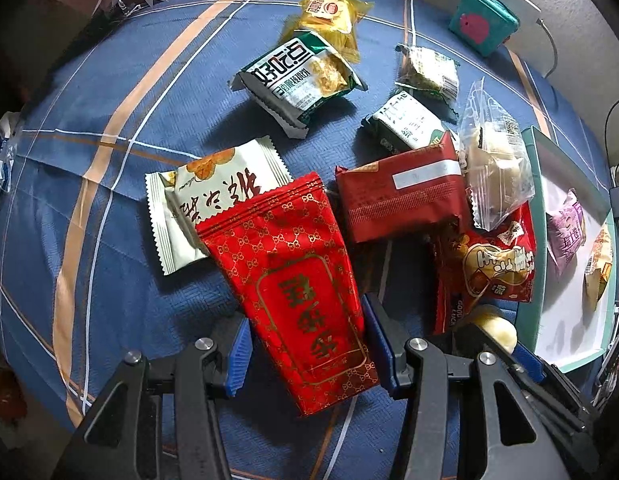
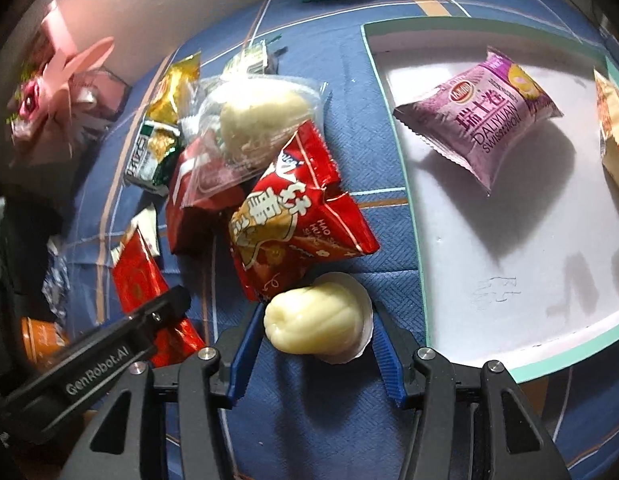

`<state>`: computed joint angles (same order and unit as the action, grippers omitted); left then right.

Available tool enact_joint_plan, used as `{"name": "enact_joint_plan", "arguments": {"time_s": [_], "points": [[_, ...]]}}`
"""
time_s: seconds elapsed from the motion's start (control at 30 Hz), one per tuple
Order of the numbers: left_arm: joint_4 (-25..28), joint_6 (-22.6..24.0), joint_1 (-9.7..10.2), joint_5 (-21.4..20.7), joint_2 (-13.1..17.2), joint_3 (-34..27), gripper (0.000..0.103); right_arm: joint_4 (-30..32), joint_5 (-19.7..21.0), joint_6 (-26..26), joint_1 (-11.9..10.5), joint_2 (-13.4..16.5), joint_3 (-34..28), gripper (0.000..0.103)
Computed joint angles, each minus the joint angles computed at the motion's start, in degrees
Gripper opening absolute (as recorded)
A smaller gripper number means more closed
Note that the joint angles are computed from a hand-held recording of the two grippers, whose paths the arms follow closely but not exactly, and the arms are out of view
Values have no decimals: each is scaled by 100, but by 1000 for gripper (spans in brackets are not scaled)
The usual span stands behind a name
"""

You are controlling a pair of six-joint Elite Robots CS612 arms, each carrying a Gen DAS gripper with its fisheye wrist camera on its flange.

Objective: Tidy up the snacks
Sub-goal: 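Grasp the red gift packet with the left tool while the right tool grasps the cream pudding cup, then carry both items into the tray and open both tools to release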

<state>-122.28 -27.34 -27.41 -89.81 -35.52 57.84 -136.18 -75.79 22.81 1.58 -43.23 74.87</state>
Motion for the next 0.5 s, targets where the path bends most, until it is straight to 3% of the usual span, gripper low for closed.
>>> {"name": "enact_joint_plan", "arguments": {"time_s": [0.33, 0.5], "points": [[52, 28, -17, 84, 25, -23, 53, -217, 457, 277, -267, -145, 214, 52], [-47, -6, -39, 176, -50, 37, 53, -284, 239, 246, -264, -172, 250, 52]]}}
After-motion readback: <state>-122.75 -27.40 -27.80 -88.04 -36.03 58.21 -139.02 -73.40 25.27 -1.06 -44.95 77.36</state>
